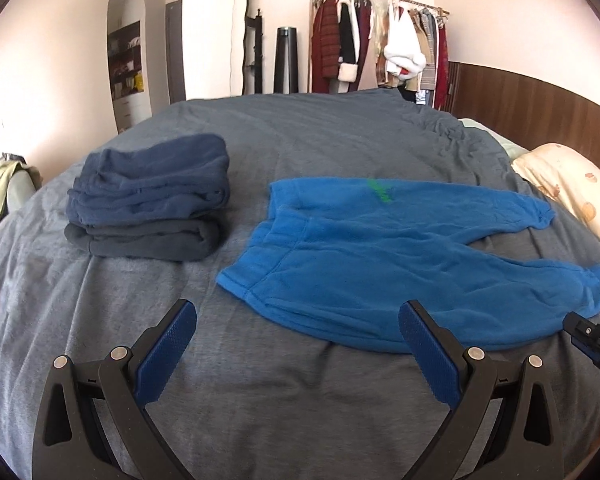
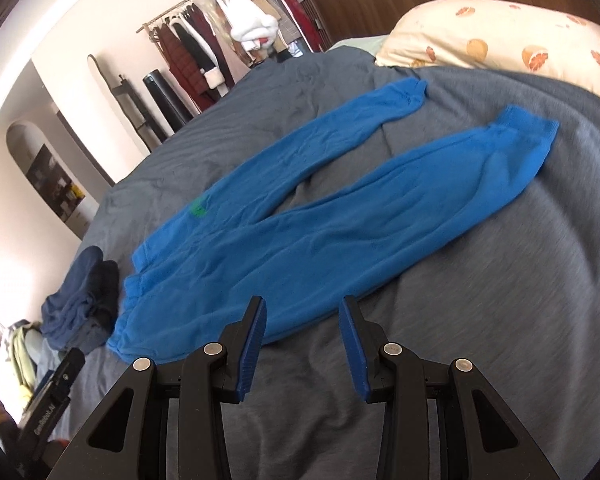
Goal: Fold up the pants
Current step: 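Lower the left tool to the waistband edge of the blue sweatpants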
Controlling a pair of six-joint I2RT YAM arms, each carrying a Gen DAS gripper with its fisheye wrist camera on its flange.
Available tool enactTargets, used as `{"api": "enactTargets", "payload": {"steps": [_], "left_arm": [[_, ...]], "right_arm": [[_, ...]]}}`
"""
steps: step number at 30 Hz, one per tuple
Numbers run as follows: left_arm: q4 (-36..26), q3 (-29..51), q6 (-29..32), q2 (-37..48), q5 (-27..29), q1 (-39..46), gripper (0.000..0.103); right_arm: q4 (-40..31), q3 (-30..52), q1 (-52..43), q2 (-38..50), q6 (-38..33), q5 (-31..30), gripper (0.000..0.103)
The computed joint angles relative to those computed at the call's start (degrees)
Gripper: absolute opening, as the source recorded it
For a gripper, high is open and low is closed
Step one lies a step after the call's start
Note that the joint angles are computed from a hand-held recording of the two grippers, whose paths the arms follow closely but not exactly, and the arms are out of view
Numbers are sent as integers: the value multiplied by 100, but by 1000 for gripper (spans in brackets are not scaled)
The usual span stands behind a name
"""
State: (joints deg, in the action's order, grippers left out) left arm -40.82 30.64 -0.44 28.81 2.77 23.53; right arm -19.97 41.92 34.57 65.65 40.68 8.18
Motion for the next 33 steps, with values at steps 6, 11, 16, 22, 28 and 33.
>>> {"api": "enactTargets", "payload": {"steps": [6, 11, 16, 22, 28, 33], "left_arm": [[607, -92, 701, 1043, 1077, 1046, 103], [576, 310, 819, 2203, 1348, 1292, 102], [-271, 1145, 771, 2924, 745, 1090, 101], [-716, 1844, 719, 3336, 461, 969, 100], [-462, 2014, 217, 3861, 325, 706, 88], [-198, 2045, -61, 4303, 300, 509, 79]], "right_arm": [[2, 311, 739, 604, -167, 923, 38], [-604, 1074, 1117, 1413, -583, 1463, 38], [-1921, 2321, 1102, 2262, -1061, 1132, 38], [-2981, 3315, 776, 2631, -853, 856, 38], [-2922, 3288, 307, 2759, 179, 710, 38], [-2870, 3152, 101, 2841, 973, 846, 38]]}}
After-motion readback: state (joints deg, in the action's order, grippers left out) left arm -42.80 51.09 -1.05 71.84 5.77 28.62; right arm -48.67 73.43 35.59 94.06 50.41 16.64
